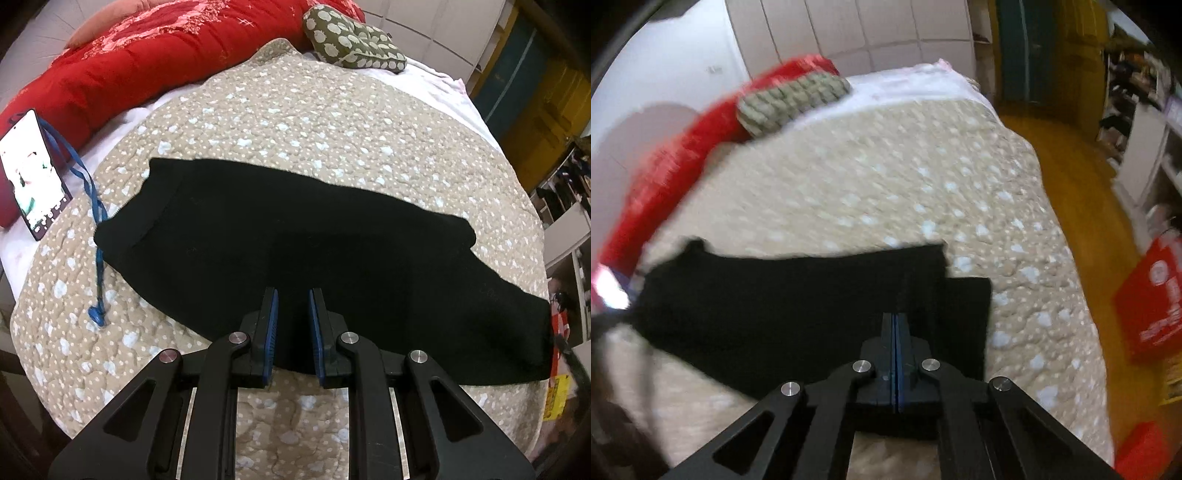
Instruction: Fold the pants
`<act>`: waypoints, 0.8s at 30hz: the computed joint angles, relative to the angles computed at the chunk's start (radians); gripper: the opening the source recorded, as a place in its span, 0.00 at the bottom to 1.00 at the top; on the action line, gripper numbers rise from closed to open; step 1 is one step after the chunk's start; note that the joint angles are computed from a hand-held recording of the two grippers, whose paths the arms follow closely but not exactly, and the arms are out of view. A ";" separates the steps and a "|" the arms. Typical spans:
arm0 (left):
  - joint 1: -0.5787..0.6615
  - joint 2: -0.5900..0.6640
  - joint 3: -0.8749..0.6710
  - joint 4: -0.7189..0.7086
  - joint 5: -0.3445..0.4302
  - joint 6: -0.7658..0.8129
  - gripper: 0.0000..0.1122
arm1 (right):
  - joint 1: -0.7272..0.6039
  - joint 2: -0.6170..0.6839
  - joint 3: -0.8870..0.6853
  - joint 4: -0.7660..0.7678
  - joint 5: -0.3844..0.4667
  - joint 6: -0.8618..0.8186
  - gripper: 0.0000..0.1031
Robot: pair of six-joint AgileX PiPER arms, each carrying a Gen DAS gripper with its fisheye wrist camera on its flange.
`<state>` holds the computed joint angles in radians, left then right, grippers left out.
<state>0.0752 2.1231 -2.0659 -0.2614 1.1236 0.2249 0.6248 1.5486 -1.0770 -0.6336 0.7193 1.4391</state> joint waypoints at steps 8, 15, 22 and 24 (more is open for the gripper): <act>0.005 -0.016 0.014 -0.002 -0.008 0.003 0.13 | 0.084 -0.156 0.052 -0.126 0.207 0.136 0.00; -0.018 -0.050 0.080 0.006 -0.032 0.016 0.13 | 0.022 -0.008 0.026 -0.057 0.043 0.060 0.30; -0.031 -0.043 0.081 0.004 -0.017 0.015 0.18 | -0.017 0.054 0.067 -0.057 -0.028 0.158 0.28; -0.029 -0.040 0.079 -0.010 -0.009 0.025 0.21 | -0.015 0.031 0.091 -0.065 -0.078 0.169 0.07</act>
<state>0.0461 2.0828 -1.9868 -0.2718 1.1145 0.2495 0.6097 1.5799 -0.9861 -0.6987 0.6410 1.6082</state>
